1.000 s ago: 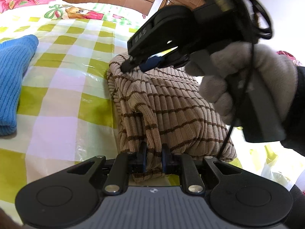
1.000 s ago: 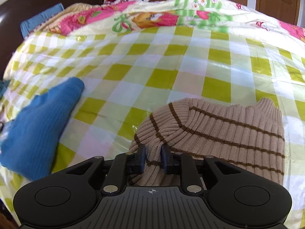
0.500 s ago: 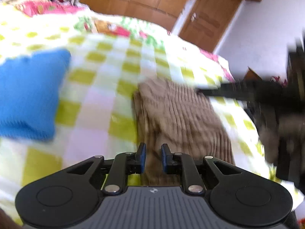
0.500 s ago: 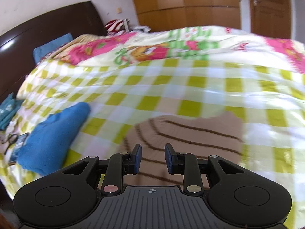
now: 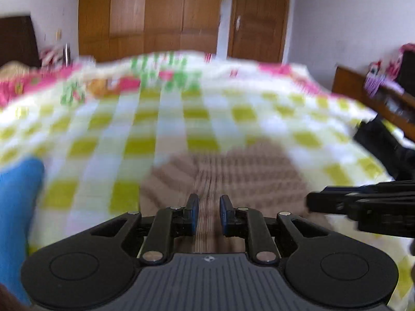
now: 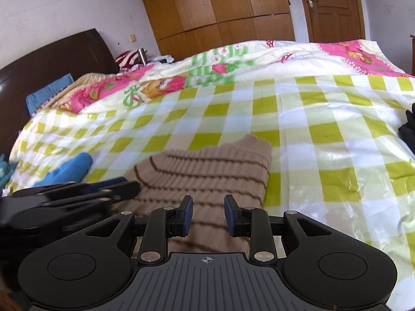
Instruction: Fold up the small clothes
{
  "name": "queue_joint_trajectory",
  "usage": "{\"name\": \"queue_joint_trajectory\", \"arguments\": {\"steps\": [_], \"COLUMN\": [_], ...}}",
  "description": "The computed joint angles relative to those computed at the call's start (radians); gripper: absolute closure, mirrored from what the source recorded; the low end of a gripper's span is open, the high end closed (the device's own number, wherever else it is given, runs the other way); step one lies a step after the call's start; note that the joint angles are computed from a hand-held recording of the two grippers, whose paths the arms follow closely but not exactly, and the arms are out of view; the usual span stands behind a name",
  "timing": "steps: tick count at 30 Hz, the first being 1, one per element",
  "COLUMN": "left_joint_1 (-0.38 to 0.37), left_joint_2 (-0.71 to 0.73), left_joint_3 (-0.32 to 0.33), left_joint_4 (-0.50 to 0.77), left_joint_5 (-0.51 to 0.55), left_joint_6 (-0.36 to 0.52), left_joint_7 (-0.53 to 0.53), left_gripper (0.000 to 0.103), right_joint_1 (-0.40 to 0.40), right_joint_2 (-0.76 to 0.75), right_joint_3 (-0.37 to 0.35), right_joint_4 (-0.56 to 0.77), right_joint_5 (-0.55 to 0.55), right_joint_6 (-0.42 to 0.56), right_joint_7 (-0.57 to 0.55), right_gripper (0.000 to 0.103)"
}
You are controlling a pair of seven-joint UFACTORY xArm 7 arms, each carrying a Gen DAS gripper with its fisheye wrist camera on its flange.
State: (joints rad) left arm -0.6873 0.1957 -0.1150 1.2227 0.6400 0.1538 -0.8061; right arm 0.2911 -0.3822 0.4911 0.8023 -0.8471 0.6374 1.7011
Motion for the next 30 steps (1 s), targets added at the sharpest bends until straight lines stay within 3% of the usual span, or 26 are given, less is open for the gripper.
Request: {"name": "queue_joint_trajectory", "arguments": {"steps": [1, 4, 6, 11, 13, 18, 27, 30], "left_joint_1": [0.016, -0.001, 0.009, 0.030, 0.050, 0.055, 0.067, 0.089], "left_joint_2": [0.005, -0.013, -0.020, -0.063, -0.070, -0.076, -0.106, -0.123], "left_joint_3": [-0.017, 0.009, -0.012, -0.045, -0.069, -0.075, -0.083, -0.105], "left_joint_4": [-0.016, -0.063, -0.056, -0.067, -0.096, -0.111, -0.146, -0.152], "left_joint_5": [-0.033, 0.019, -0.004, -0.035, -0.088, -0.097, 0.044, -0.059], "left_joint_6": [0.000, -0.032, 0.000, 0.022, 0.018, 0.028, 0.035, 0.029], "left_joint_7": [0.023, 0.015, 0.057, 0.091, 0.128, 0.157, 0.028, 0.104], "left_gripper": [0.071, 0.069, 0.069, 0.069, 0.067, 0.066, 0.066, 0.066], "right_joint_1": [0.008, 0.034, 0.040, 0.045, 0.057, 0.098, 0.106, 0.110], "right_joint_2": [-0.005, -0.012, -0.035, -0.113, -0.101, -0.012, -0.042, -0.063], "right_joint_3": [-0.007, -0.017, -0.018, 0.024, 0.039, 0.048, 0.026, 0.026], "right_joint_4": [-0.021, -0.075, -0.098, -0.091, -0.085, -0.070, -0.096, -0.095], "right_joint_5": [0.009, 0.057, 0.083, 0.146, 0.182, 0.243, 0.259, 0.269], "right_joint_6": [-0.020, -0.044, -0.048, 0.004, 0.000, 0.043, 0.024, 0.032], "right_joint_7": [0.001, -0.040, -0.044, -0.080, -0.095, -0.139, -0.136, -0.128], "right_gripper": [0.076, 0.075, 0.075, 0.074, 0.074, 0.073, 0.070, 0.070]}}
